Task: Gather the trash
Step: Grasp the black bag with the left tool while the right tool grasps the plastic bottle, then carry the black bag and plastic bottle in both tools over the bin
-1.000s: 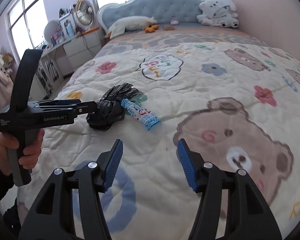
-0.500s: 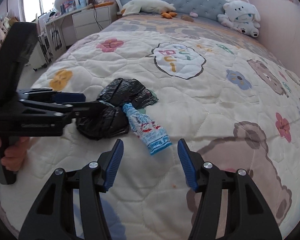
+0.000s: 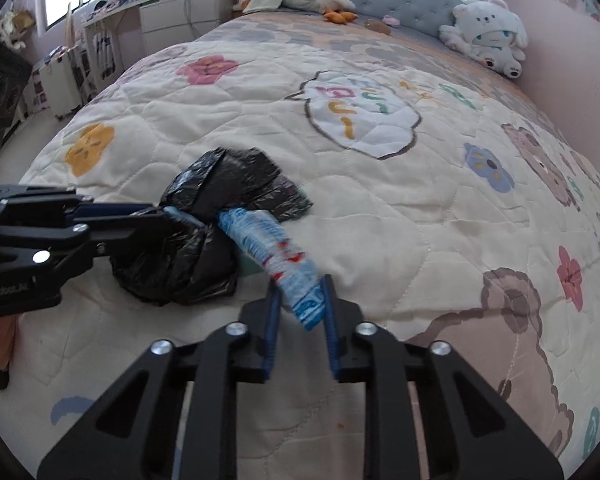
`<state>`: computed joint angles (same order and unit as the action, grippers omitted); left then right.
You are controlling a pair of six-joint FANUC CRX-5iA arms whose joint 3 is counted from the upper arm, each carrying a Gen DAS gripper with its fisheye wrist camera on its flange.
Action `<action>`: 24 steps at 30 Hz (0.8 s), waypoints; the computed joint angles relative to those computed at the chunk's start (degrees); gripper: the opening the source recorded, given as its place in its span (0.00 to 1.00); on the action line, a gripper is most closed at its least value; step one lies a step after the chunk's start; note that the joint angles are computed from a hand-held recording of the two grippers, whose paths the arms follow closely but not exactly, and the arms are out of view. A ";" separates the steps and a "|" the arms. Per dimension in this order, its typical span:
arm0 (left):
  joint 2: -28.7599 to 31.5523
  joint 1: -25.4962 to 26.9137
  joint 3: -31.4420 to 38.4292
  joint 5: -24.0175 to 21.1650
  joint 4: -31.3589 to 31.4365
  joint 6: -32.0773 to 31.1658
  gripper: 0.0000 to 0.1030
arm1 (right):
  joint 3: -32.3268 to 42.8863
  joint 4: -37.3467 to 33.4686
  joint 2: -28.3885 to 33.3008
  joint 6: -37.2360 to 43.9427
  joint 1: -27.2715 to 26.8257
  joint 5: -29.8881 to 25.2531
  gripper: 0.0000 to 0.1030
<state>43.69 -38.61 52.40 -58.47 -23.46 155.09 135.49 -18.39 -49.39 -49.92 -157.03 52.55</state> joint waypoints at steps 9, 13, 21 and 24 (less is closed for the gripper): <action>-0.78 -1.47 0.95 -1.07 -3.96 0.71 0.15 | 4.62 -0.90 3.37 -3.34 -0.95 -4.62 0.06; -1.75 -2.32 1.18 -2.18 -5.69 1.52 0.15 | 8.97 -3.13 6.45 -2.10 -1.64 -6.24 0.06; -3.23 -5.44 3.72 -6.94 -10.01 1.74 0.15 | 20.55 -7.55 14.97 1.83 -2.87 -10.79 0.06; -3.97 -7.20 4.67 -9.02 -12.08 2.62 0.15 | 26.39 -10.13 19.51 3.82 -3.65 -12.88 0.06</action>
<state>39.73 -45.81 57.07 -67.49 -35.54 157.71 161.88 -28.52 -29.88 -46.09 -160.68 39.67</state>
